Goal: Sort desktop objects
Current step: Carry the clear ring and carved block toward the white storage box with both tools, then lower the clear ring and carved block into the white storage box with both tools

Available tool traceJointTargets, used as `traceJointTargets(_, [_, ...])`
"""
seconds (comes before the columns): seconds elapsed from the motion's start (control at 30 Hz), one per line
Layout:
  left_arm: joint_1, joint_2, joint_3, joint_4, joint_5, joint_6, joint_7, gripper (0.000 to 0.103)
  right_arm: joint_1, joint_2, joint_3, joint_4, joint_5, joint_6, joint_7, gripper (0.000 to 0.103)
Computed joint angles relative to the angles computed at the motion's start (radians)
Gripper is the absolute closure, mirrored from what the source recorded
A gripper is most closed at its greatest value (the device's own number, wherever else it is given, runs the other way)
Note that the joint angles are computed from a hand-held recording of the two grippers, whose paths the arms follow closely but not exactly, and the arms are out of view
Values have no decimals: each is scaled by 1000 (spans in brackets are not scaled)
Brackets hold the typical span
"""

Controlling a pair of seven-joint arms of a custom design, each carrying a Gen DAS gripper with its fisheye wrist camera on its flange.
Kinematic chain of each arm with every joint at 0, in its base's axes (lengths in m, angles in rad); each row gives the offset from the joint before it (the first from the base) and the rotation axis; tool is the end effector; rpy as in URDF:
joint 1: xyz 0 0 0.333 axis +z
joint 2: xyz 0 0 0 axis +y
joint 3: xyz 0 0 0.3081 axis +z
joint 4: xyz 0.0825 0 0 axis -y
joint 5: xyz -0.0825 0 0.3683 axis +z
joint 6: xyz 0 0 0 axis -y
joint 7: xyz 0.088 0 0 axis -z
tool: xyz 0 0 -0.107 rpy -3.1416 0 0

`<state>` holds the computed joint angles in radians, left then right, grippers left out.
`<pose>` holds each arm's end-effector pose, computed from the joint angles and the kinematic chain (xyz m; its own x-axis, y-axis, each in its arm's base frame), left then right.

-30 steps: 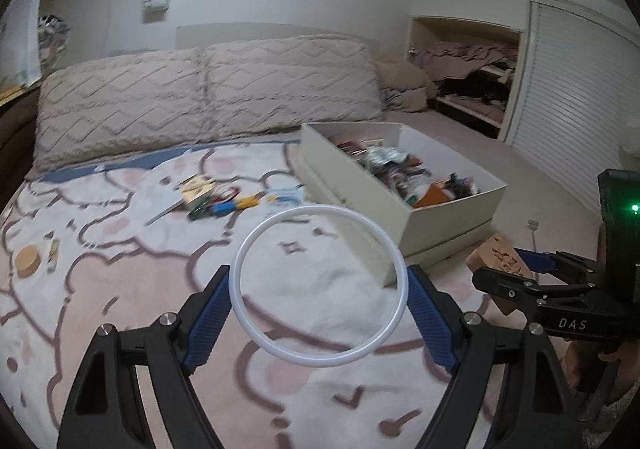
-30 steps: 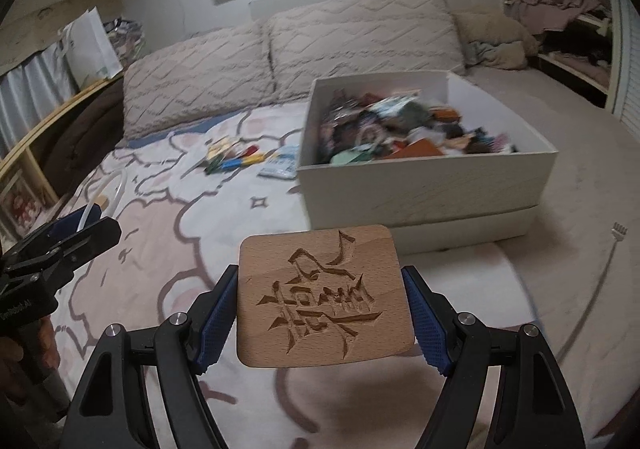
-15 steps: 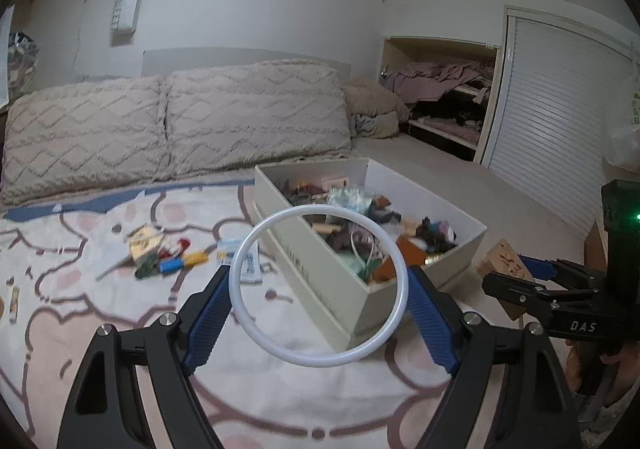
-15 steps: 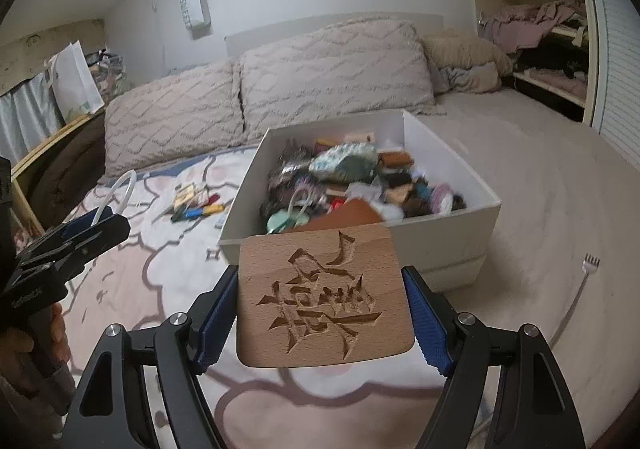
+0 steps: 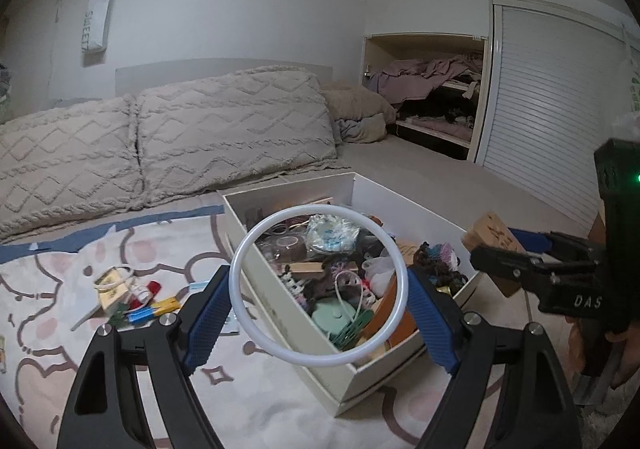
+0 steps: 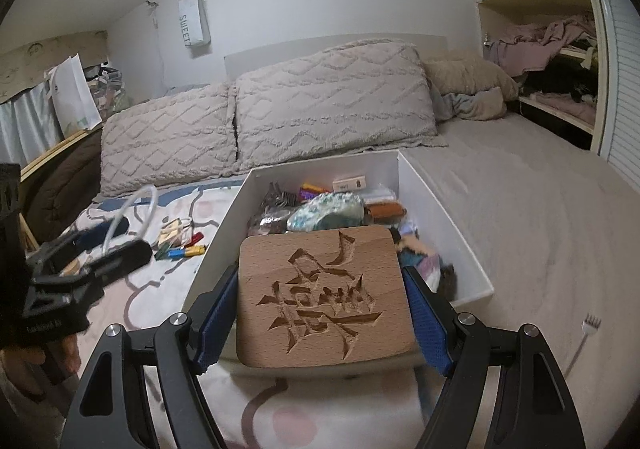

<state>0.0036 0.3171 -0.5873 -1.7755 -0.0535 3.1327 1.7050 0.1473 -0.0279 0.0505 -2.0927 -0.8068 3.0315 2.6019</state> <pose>0.5824 -0.3171 0.5393 -0.5602 -0.8220 0.1020 -0.4290 0.1826 -0.8846 0.5425 0.1648 0.5323 0.0078 -0.9892 -0.1466 -0.5450 0.1187 -0.8300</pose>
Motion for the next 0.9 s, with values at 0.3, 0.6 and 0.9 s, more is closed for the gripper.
traceJointTargets(0.3, [-93, 96, 77, 128, 47, -32, -62, 19, 30, 85, -39, 107, 371, -10, -394, 24])
traceJointTargets(0.6, [-118, 184, 69, 266, 58, -91, -67, 19, 42, 183, -59, 253, 686, -77, -713, 24])
traceJointTargets(0.9, [-159, 210, 104, 311, 43, -134, -66, 19, 6, 313, -32, 452, 987, -281, -1004, 24])
